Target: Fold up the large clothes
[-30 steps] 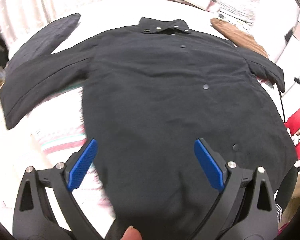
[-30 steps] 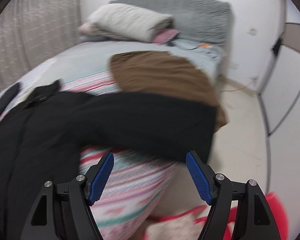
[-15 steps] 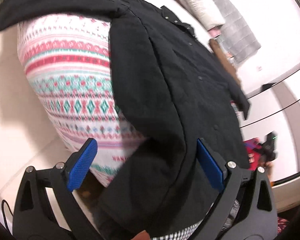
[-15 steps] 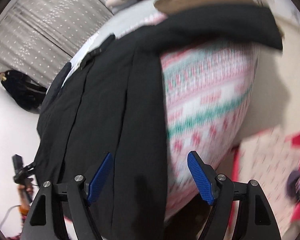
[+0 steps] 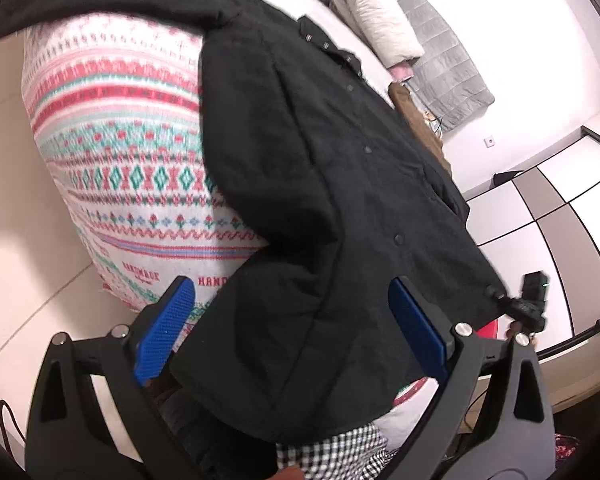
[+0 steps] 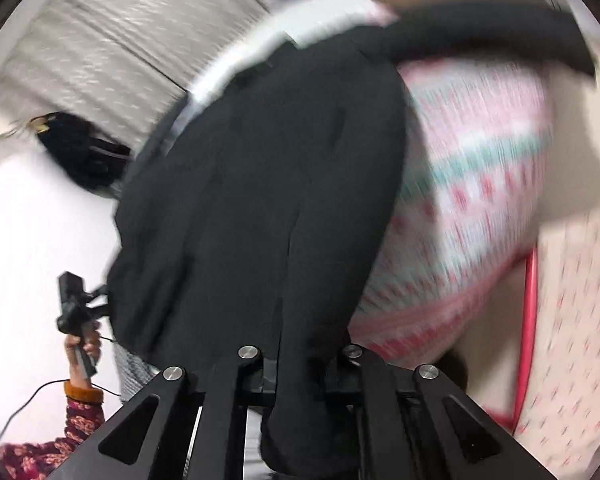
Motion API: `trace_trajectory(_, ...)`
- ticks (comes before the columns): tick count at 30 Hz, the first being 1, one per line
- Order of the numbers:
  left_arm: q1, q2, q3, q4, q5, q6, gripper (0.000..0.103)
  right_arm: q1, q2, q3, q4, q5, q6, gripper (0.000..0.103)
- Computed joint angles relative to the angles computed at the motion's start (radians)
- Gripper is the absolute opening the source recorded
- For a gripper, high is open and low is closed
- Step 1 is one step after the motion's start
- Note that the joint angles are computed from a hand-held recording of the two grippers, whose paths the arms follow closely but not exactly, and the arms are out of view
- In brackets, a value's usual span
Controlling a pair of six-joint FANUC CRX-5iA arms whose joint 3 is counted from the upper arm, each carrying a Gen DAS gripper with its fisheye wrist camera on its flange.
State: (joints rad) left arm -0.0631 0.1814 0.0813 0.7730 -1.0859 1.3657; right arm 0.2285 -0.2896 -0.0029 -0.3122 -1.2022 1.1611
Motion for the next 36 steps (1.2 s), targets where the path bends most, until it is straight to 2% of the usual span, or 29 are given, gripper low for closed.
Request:
trace_trajectory(2,0.008,-0.021,-0.018,0.014,0.018,-0.016,0.097,0.067,-0.025,0.01,0.156,0.038,-0.064,0.007)
trace_trajectory(3,0.014,-0.034,-0.032,0.02,0.027,-0.026,0.097,0.064,-0.02,0.02,0.179,0.038,-0.071,0.007)
trace_trajectory(4,0.028,-0.042,-0.037,0.015,0.024,-0.033,0.097,0.054,-0.006,0.035,0.203,0.024,-0.076,0.007)
trace_trajectory(7,0.035,-0.047,-0.034,-0.057,0.004,-0.005,0.097,0.113,0.045,0.007,0.412,-0.044,-0.167,0.007)
trace_trajectory(10,0.045,-0.044,-0.063,-0.047,-0.024,-0.015,0.095,0.101,0.114,0.004,0.416,-0.112,-0.168,0.007)
trace_trajectory(13,0.057,-0.022,-0.101,0.018,-0.063,-0.065,0.095,0.109,0.115,-0.036,0.409,-0.095,-0.167,0.008)
trace_trajectory(15,0.058,0.011,-0.129,0.106,-0.104,-0.099,0.085,0.111,0.111,-0.045,0.407,-0.087,-0.168,0.008)
trace_trajectory(16,0.056,0.027,-0.146,0.163,-0.122,-0.12,0.063,0.108,0.106,-0.048,0.402,-0.085,-0.168,0.008)
trace_trajectory(17,0.052,0.039,-0.171,0.234,-0.137,-0.15,0.03,0.103,0.1,-0.049,0.391,-0.085,-0.164,0.008)
trace_trajectory(18,0.047,0.036,-0.183,0.255,-0.126,-0.152,0.018,0.094,0.103,-0.043,0.381,-0.085,-0.157,0.008)
trace_trajectory(20,0.04,0.003,-0.195,0.246,-0.074,-0.134,0.01,0.084,0.101,-0.03,0.356,-0.085,-0.156,0.008)
trace_trajectory(22,0.035,-0.054,-0.216,0.256,-0.021,-0.105,0.009,0.074,0.091,-0.022,0.336,-0.084,-0.159,0.008)
trace_trajectory(26,0.031,-0.197,-0.273,0.328,0.076,-0.156,0.008,0.042,0.048,0.006,0.272,-0.056,-0.153,0.008)
trace_trajectory(28,0.038,-0.257,-0.245,0.238,0.095,-0.108,0.008,0.029,0.031,0.028,0.236,-0.044,-0.134,0.008)
trace_trajectory(30,0.049,-0.286,-0.226,0.166,0.076,-0.065,0.008,0.031,0.026,0.053,0.217,-0.057,-0.118,0.008)
trace_trajectory(33,0.061,-0.298,-0.174,-0.067,-0.002,0.072,0.008,0.085,0.025,0.053,0.287,-0.1,-0.137,0.008)
trace_trajectory(36,0.057,-0.257,-0.153,-0.248,-0.093,0.212,0.009,0.062,0.05,0.039,0.232,-0.162,-0.104,0.011)
